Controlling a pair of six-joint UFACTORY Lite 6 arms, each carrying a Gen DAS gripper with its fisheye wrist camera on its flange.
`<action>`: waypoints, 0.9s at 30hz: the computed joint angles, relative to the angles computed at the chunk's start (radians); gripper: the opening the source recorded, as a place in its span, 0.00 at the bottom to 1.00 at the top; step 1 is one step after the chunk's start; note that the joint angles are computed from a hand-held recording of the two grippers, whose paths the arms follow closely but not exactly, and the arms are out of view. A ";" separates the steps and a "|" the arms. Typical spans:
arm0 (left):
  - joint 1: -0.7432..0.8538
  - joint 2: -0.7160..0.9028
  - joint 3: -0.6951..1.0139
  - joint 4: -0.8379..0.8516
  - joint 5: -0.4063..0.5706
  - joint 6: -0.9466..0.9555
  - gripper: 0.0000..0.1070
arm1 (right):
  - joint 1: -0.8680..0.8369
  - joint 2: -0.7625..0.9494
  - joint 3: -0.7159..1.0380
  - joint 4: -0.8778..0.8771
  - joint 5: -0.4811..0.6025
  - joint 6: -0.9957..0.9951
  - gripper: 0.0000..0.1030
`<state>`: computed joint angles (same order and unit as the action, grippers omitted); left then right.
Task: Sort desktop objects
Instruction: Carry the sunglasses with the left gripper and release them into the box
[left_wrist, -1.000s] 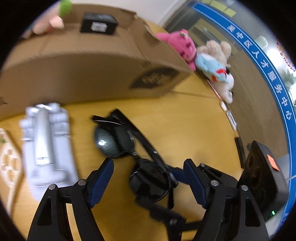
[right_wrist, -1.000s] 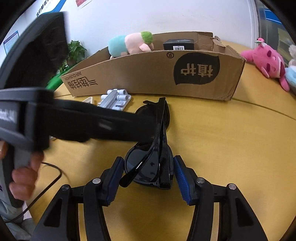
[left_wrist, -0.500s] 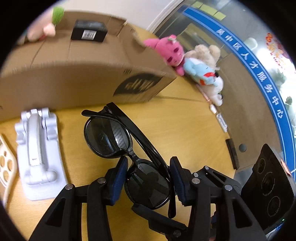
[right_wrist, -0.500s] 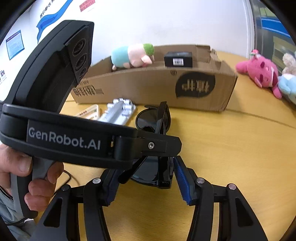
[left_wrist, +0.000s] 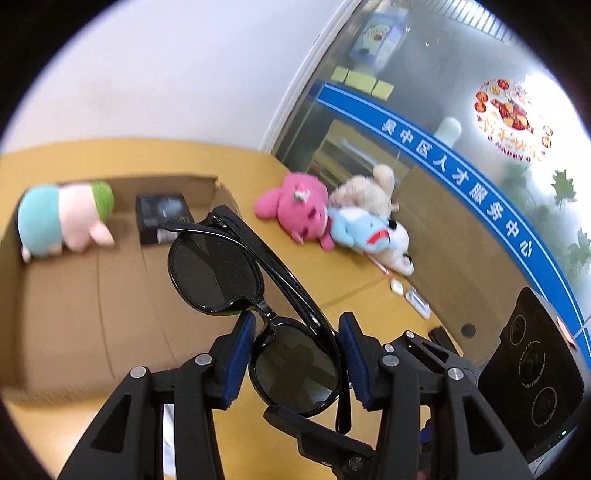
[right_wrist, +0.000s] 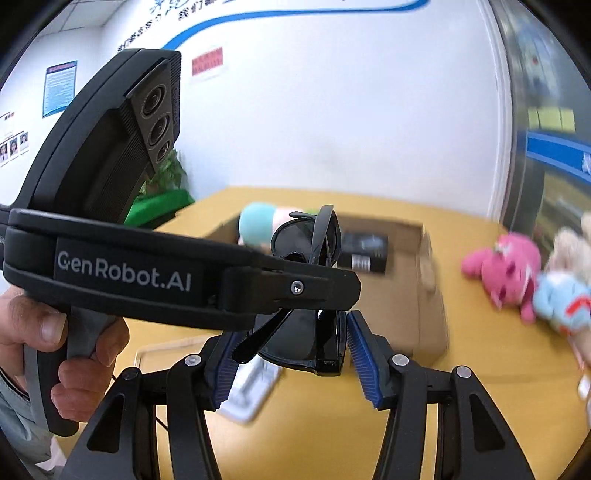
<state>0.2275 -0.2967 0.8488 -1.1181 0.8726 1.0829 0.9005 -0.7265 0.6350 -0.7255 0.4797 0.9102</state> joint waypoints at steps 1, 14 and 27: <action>0.018 0.049 0.059 0.002 0.016 0.005 0.43 | -0.032 0.038 0.034 0.027 -0.031 -0.040 0.52; -0.002 0.788 0.722 0.036 0.133 -0.099 0.43 | -0.444 0.571 0.367 0.905 -0.274 -1.009 0.52; -0.129 1.489 1.485 0.156 0.269 -0.494 0.43 | -0.671 1.026 0.633 1.186 -0.115 -1.287 0.52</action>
